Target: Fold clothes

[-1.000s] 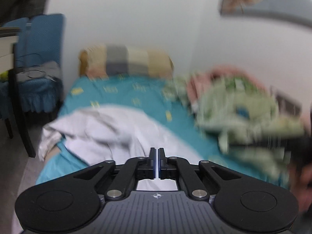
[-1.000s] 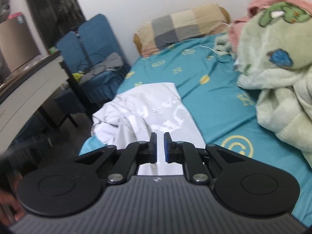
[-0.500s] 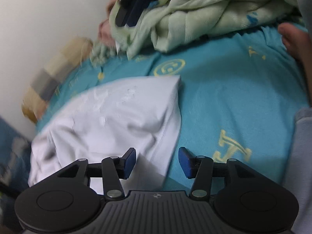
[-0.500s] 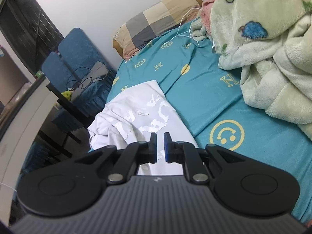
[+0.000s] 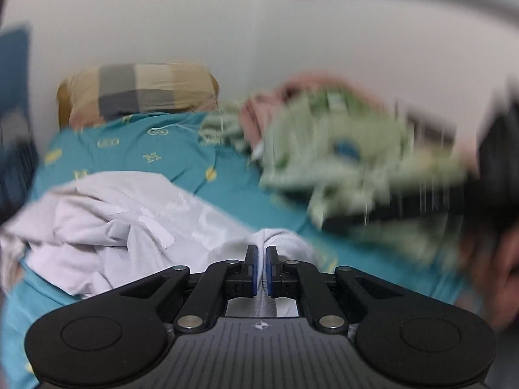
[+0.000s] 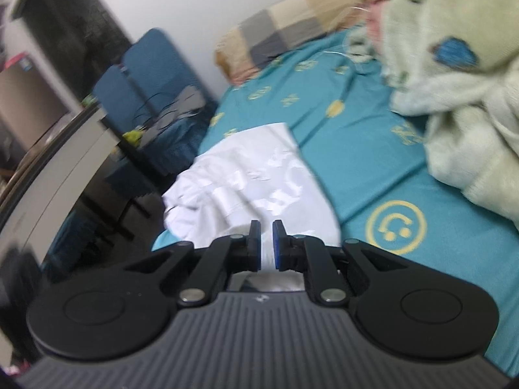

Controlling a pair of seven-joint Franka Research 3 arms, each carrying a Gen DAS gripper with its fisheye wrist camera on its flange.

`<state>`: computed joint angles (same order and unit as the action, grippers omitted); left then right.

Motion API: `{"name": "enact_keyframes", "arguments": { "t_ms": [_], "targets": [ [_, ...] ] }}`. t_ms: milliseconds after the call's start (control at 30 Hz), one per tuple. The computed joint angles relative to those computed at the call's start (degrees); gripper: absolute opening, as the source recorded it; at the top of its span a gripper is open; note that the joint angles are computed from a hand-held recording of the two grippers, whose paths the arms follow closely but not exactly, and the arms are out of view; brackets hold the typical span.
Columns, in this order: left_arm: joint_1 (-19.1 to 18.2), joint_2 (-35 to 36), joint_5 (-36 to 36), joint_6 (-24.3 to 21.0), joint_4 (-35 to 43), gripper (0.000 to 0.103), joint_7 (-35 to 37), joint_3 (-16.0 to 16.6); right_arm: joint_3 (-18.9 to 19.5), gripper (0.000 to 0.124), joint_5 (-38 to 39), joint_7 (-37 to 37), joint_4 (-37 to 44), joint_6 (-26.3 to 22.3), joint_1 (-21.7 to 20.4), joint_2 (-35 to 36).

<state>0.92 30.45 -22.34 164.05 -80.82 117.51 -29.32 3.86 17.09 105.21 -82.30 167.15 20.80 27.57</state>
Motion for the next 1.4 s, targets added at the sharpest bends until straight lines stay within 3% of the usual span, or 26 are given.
{"name": "enact_keyframes", "arguments": {
  "t_ms": [100,133,167,233,333,400,433,500,600,667,800,900,1067,1200,1300,1400],
  "targets": [
    [4.0,2.8,-6.9,-4.6,5.6,0.005,0.2,-4.1,1.8,0.043,-0.8,-5.1,0.8,1.7,-0.2,0.6],
    [4.3,3.8,-8.5,-6.7,7.9,0.005,0.0,-4.2,2.1,0.057,-1.3,-6.8,1.0,2.6,0.1,0.8],
    [4.3,4.8,-9.9,-8.4,9.9,0.005,-0.4,-4.0,1.1,0.061,-2.5,-7.4,1.5,3.1,1.2,1.3],
    [4.3,5.4,-12.4,-10.9,11.7,0.005,-1.2,-3.2,-4.7,0.061,-8.1,-5.1,3.8,2.0,6.2,2.8],
    [3.4,6.1,-14.7,-12.1,12.9,0.005,-2.9,-1.1,-16.6,0.060,-20.2,3.8,12.2,-5.4,14.8,8.3],
    [3.3,6.3,-16.3,-11.7,12.7,0.005,-3.8,-0.4,-21.9,0.060,-25.9,10.0,20.3,-11.3,17.6,13.9],
    [3.1,6.3,-16.8,-11.2,12.4,0.005,-4.2,0.0,-22.5,0.059,-26.9,11.9,23.9,-13.5,17.4,16.2],
    [3.0,6.3,-17.5,-10.2,11.8,0.005,-5.3,0.6,-22.1,0.059,-27.0,16.7,25.2,-14.6,16.5,17.0],
    [2.4,6.7,-17.4,-9.5,11.8,0.005,-7.8,1.4,-20.7,0.059,-26.5,23.4,21.0,-12.2,15.1,14.4],
    [1.9,6.8,-16.4,-9.5,11.7,0.006,-8.9,2.0,-21.8,0.060,-28.2,28.9,16.3,-7.8,15.6,11.6],
    [-0.1,7.9,-12.3,-10.0,12.7,0.006,-12.5,3.9,-17.3,0.060,-27.4,30.4,10.1,-1.2,12.4,7.3],
    [-1.0,8.4,-9.2,-10.6,12.8,0.006,-14.7,4.8,-13.2,0.060,-24.0,28.6,8.9,0.2,9.5,6.6],
    [-0.6,9.1,-7.5,-9.5,12.4,0.006,-17.0,4.0,-10.4,0.062,-21.7,24.5,9.7,-4.3,8.0,6.5],
    [2.5,8.2,-11.1,-4.6,9.9,0.006,-14.4,-0.2,-11.0,0.061,-24.6,21.1,7.2,-5.1,10.0,5.0],
    [5.8,7.5,-15.5,-0.3,7.9,0.006,-10.1,-4.9,-12.7,0.061,-28.1,20.8,11.0,-10.9,11.7,7.6],
    [5.6,6.2,-15.3,2.3,6.3,0.006,-9.7,-4.3,-12.1,0.059,-28.2,21.4,19.7,-17.9,11.1,13.5]
  ]
}}
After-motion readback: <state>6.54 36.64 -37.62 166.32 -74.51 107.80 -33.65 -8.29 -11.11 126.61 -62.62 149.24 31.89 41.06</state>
